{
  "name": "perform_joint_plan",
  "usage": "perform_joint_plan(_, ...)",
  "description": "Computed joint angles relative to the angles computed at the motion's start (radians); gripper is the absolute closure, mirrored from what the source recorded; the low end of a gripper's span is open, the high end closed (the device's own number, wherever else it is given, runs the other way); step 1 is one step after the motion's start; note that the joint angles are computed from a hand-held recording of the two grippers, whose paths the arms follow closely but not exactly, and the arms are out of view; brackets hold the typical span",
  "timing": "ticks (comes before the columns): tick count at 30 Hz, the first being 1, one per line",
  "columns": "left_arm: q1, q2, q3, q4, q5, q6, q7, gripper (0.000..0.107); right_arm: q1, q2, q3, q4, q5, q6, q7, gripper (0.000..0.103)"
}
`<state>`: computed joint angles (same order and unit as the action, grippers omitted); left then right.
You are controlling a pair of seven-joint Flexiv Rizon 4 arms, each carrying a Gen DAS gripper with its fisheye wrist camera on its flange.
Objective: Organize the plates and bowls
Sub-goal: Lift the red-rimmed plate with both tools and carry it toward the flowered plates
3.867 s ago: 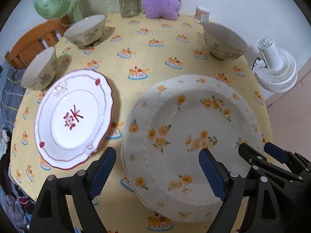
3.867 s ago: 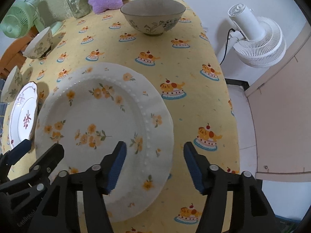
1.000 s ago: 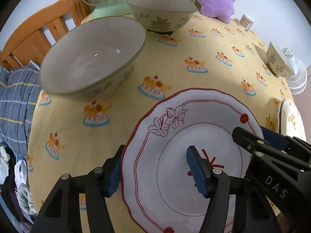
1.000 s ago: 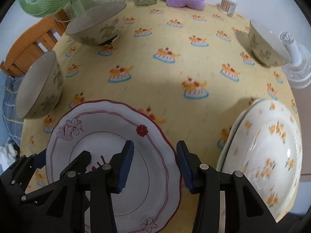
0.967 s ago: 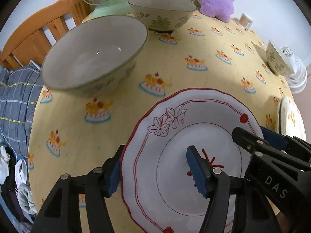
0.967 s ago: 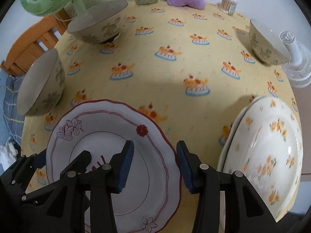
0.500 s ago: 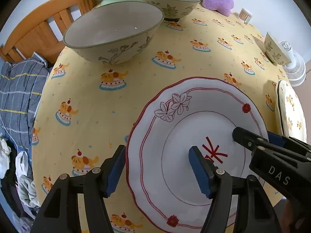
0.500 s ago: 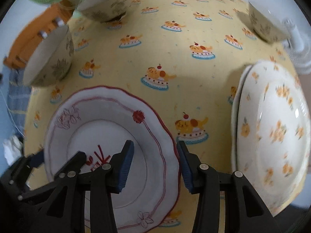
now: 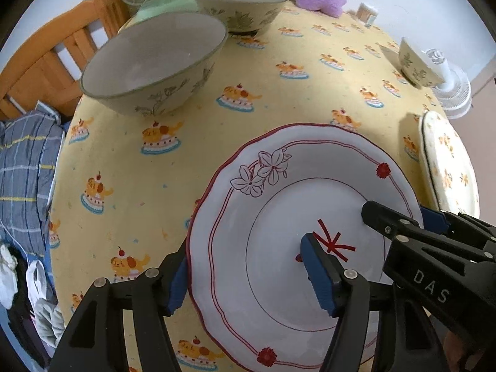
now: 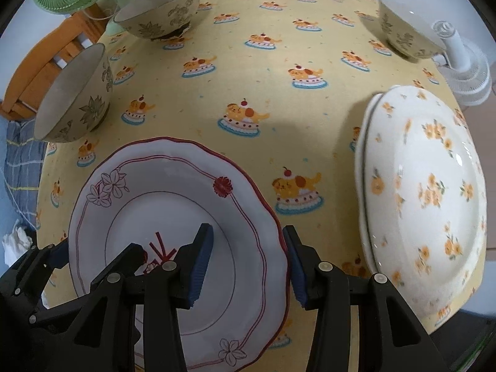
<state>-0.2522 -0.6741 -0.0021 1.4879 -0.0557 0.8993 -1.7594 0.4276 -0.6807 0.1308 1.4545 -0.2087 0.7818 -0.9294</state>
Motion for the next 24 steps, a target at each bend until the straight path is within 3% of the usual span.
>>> perform_joint_plan(13,-0.005,0.078,-0.023,0.035,-0.015,0.038,0.069,0.039,0.008,0.151,-0.03,0.128,-0.078,0.028,0.137,0.054)
perform_joint_plan(24,-0.095,0.062,0.019,-0.048,0.07,0.012,-0.072,0.039,-0.069,0.204,-0.007,0.189,-0.059,0.105,0.06,0.054)
